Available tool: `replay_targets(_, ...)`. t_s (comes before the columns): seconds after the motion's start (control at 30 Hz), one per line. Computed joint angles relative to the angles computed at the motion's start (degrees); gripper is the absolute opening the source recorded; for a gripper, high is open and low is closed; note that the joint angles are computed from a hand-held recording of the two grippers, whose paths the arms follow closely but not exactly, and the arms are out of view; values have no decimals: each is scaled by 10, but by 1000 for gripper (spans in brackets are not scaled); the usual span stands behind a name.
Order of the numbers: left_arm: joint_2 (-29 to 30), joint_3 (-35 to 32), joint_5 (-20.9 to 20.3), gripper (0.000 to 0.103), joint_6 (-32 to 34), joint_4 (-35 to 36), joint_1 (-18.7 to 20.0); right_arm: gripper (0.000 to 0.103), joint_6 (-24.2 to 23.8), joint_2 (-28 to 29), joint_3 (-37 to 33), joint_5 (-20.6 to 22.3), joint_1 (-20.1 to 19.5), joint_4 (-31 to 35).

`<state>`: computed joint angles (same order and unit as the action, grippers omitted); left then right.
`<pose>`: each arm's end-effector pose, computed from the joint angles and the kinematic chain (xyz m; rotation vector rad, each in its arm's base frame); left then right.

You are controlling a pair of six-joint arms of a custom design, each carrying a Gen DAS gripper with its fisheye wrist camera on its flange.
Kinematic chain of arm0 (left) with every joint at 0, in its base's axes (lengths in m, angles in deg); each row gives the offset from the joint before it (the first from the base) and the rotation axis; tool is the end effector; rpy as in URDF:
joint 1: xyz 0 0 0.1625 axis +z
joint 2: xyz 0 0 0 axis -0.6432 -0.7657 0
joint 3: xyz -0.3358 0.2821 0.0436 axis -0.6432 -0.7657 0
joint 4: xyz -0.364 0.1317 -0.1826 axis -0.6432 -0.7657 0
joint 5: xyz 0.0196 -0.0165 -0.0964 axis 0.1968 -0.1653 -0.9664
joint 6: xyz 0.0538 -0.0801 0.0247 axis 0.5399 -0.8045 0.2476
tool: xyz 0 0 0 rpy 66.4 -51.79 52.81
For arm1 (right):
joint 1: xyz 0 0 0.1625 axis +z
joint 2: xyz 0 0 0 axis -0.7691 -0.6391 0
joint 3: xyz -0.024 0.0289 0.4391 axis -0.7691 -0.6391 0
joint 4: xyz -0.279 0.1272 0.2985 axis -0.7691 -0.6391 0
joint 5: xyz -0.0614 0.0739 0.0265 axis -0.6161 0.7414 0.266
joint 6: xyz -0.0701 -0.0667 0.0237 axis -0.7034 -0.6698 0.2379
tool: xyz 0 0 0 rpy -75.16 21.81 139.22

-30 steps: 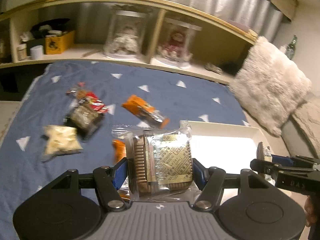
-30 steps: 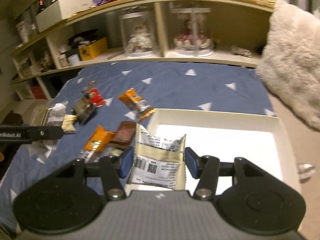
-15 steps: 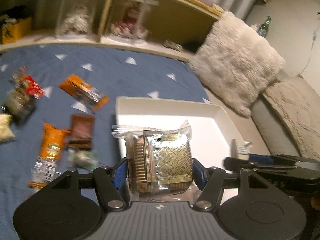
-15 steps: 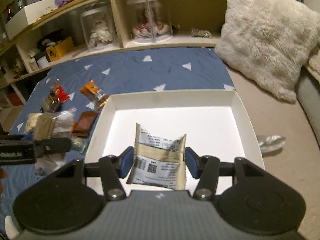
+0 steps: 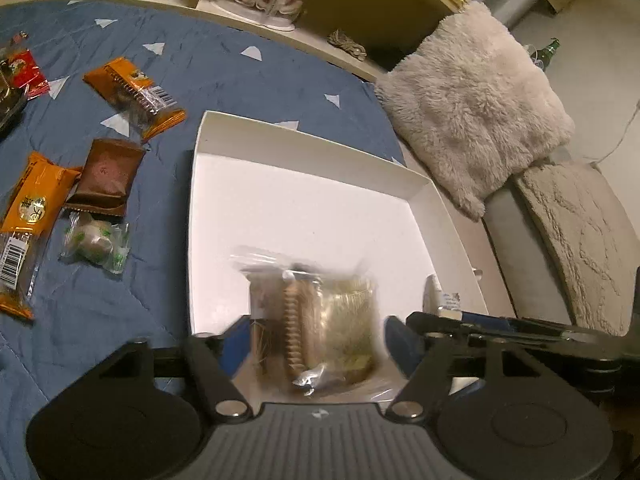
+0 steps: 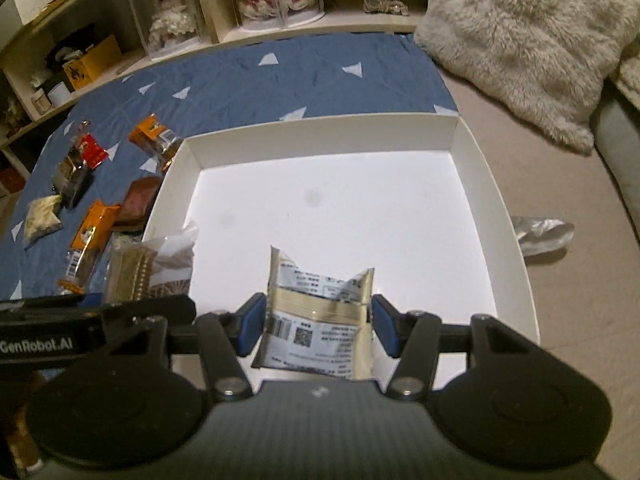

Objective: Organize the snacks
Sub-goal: 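Lower both packets into the white tray and open both grippers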

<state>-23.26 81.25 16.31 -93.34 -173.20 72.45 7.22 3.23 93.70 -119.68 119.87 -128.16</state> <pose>-0.3534 -0.4447 -0.0945 0.2797 2.8050 -0.7826 -0.0615 -0.4717 0.2952 0.3618 -2.3753 0.6996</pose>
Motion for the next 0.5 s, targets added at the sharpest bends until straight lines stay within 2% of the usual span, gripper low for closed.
replay_targets(0.03, -3, 1, 4, 90, -1, 7, -1, 63, 2, 4, -3, -3, 1, 1)
replay_targets(0.1, -7, -1, 16, 92, 7, 22, -6, 74, 5, 9, -8, -7, 1, 6)
replay_targets(0.23, -15, -4, 26, 92, 17, 57, -12, 79, 8, 24, -12, -39, 6, -11)
replay_targets(0.5, -32, -2, 31, 92, 17, 120, -18, 88, 15, 14, -6, -47, 4, -10)
